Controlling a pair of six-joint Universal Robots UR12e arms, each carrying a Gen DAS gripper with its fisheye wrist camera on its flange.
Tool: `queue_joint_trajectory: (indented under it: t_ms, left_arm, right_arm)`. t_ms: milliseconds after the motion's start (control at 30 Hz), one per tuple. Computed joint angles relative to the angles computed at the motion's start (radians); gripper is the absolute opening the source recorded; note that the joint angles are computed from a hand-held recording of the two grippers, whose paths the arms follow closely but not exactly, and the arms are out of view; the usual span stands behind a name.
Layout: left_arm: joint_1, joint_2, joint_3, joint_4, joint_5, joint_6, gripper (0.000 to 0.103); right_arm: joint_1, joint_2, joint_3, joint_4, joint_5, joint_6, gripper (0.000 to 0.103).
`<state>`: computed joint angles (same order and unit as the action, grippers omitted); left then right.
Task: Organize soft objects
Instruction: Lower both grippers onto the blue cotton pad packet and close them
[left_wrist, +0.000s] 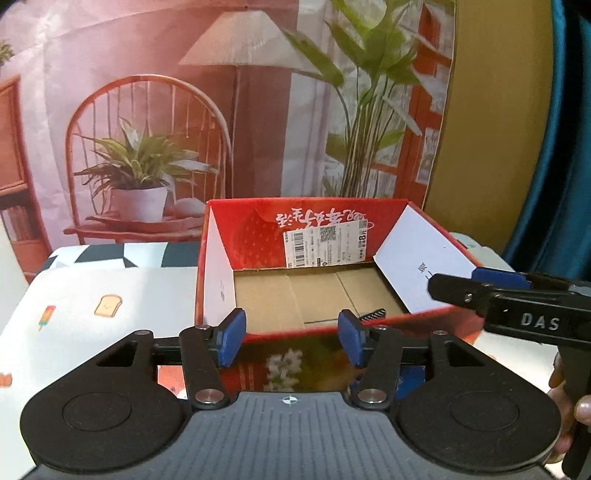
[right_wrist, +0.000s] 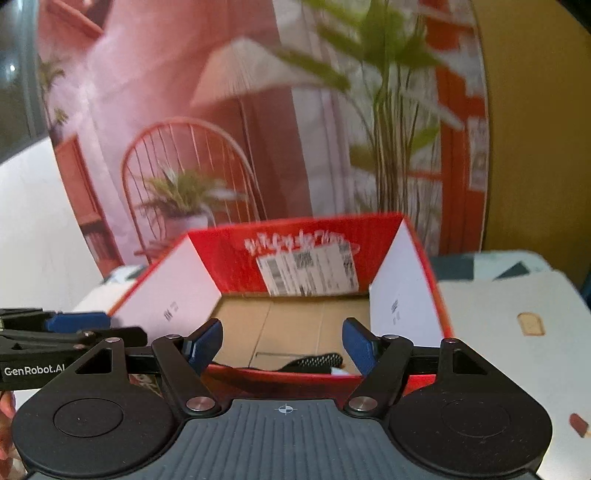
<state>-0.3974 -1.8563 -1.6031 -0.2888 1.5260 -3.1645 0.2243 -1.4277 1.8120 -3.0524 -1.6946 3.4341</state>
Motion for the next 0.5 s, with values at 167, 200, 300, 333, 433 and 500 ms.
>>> queue_joint_trajectory:
  t_ms: [167,200,300,333,433,500]
  left_arm:
    - [-0.005,0.032,-0.067,0.075,-0.001,-0.068,0.058]
    - [-0.006,0.036,-0.077,0.083,-0.007,-0.086,0.058]
    - [-0.01,0.048,-0.107,0.081,-0.042,-0.095,0.058]
    - [-0.018,0.049,-0.111,0.071,-0.028,-0.075,0.057]
    - [-0.033,0.05,-0.125,0.056,-0.001,-0.052,0.057]
    - [-0.029,0.052,-0.135,0.045,-0.027,-0.074,0.057]
  right_arm:
    - [0.017,-0.031,0.07,-0.094,-0.037,0.044,0.069]
    - [0.021,-0.035,0.081,-0.102,-0.043,0.049,0.069]
    - [0.034,-0.047,0.113,-0.109,-0.065,0.043,0.069]
    - [0.04,-0.049,0.121,-0.107,-0.083,0.035,0.069]
    - [0.049,-0.062,0.144,-0.055,-0.119,0.057,0.069]
    - [0.044,-0.073,0.164,-0.033,-0.108,0.097,0.069]
